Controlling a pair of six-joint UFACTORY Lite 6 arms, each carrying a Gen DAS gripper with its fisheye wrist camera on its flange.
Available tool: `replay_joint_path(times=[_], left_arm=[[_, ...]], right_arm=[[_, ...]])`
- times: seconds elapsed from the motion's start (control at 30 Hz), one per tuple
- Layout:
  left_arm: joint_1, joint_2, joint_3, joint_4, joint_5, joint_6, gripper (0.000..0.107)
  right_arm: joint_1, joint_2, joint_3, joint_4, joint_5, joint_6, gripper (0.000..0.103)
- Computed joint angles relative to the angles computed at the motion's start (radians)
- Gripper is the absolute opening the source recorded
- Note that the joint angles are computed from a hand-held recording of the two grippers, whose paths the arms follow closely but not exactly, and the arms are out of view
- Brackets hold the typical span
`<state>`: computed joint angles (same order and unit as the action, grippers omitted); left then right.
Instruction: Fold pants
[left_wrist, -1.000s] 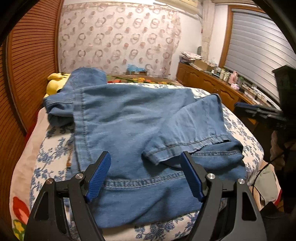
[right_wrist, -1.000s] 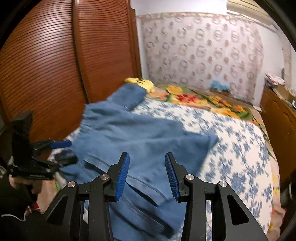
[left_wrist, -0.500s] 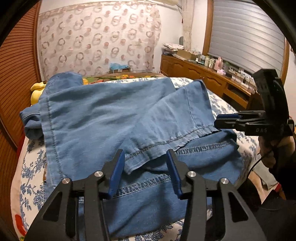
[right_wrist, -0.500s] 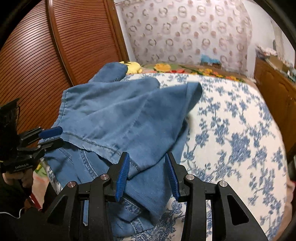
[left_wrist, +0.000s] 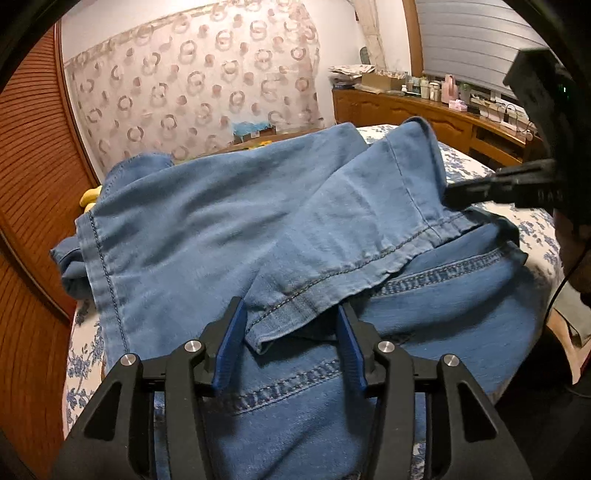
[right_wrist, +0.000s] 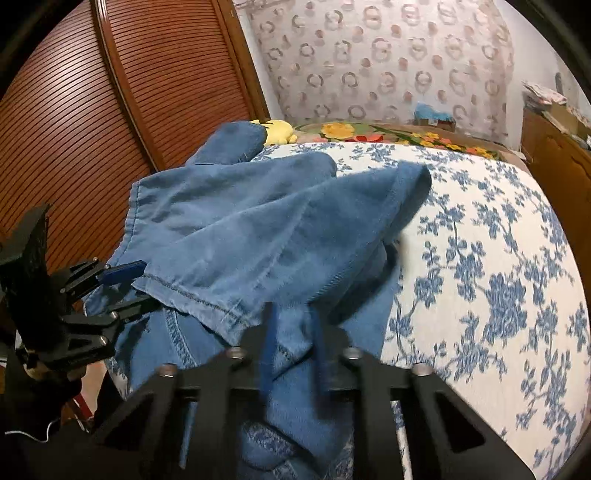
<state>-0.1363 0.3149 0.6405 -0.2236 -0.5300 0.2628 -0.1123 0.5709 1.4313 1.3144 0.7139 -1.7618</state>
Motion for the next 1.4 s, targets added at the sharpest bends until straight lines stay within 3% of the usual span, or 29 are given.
replay_joint_path(times=[0.23, 0.3, 0.4, 0.57, 0.7, 0.83, 0.97, 1.07, 1.17, 1.4], left_arm=[[0.057, 0.008, 0.002, 0.089, -0.006, -0.054, 0.048], [0.070, -0.004, -0.007, 0.140, -0.008, -0.095, 0.028], [0.115, -0.064, -0.051, 0.282, -0.012, -0.230, 0.018], [0.160, -0.285, -0.174, 0.476, -0.001, -0.419, 0.016], [0.201, -0.523, -0.269, 0.759, 0.040, -0.692, 0.016], [0.253, -0.682, -0.326, 1.010, 0.056, -0.945, 0.016], [0.293, -0.800, -0.387, 1.151, 0.063, -1.093, 0.016], [0.341, -0.830, -0.444, 1.205, 0.046, -1.125, 0.016], [0.396, -0.752, -0.479, 1.182, 0.004, -1.068, 0.016], [0.482, -0.547, -0.507, 1.023, -0.060, -0.843, 0.016]], right_arm=[[-0.005, -0.068, -0.016, 0.101, 0.037, -0.103, 0.001], [-0.004, -0.090, -0.016, 0.113, 0.044, -0.113, 0.001], [0.003, -0.130, -0.022, 0.125, 0.049, -0.125, 0.001], [0.023, -0.148, 0.047, 0.107, 0.052, -0.095, 0.001], [0.048, -0.153, 0.100, 0.105, 0.051, -0.084, 0.001], [0.100, -0.134, 0.190, 0.085, 0.041, -0.043, 0.001], [0.169, -0.106, 0.259, 0.084, 0.039, -0.022, 0.001], [0.239, -0.093, 0.269, 0.097, 0.010, -0.032, 0.001], [0.329, -0.064, 0.245, 0.141, -0.070, -0.120, 0.001], [0.464, 0.178, 0.417, -0.043, -0.149, 0.071, 0.001]])
